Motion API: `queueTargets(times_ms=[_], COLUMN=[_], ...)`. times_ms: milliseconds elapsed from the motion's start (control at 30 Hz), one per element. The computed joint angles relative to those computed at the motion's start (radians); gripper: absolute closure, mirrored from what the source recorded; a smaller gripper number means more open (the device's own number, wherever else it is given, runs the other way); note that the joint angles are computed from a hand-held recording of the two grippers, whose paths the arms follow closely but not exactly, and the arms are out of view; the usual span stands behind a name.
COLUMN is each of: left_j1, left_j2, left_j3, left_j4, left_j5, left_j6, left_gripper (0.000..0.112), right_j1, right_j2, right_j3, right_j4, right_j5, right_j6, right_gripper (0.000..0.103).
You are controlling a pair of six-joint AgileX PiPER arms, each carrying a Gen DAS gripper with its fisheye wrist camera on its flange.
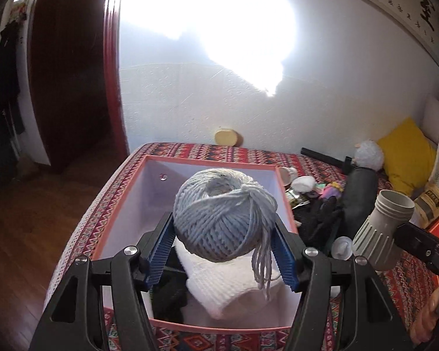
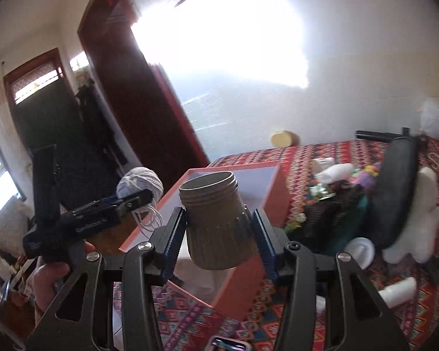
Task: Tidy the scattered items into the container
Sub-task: 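Drop twine ball and cup into the pink box, opening both tools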
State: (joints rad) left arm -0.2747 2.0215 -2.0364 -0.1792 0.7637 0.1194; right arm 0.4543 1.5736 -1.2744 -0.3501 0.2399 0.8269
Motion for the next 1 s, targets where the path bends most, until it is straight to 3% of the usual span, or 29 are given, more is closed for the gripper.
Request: queueTargets(times_ms=[267,400,533,667,833,1000], left_j1=[0.099,0.129,0.119,0.124,0.094,0.037], left_j2=[0.088,0.16,0.178,0.151,0.123,0.104], left_j3=[-0.019,-0.09,-0.101,-0.06,-0.034,-0.028], left_j4=[0.064,0.082,0.196,0.134,0.134,0.102], left_j5=[0.026,0.064,0.046,0.002,-0.014,0.002], left_j6=[-0.018,-0.034,-0.111,-0.072,-0.069,-0.048], left_gripper=[0.051,0.05,0.034,0.026,0.025,0.025], right_j1=[0.064,0.075,0.079,0.06,0.024,-0.03], right_j2=[0.276,0.439,0.543,0.518,0.375,0.183], right_j3=[-0.279,-0.478,-0.609,-0.544,-0.324,-0.088], right_j4=[0.295,0.456,0.55,0.572,0.535,0.349], right_j5=[0.079,0.159,0.216,0.167,0.08,0.017], right_j6=[-0.292,-0.446,-0.51,-0.503,-0.45,-0.266], right_gripper=[0.059,0.065,0.061,0.053,0.048,0.045])
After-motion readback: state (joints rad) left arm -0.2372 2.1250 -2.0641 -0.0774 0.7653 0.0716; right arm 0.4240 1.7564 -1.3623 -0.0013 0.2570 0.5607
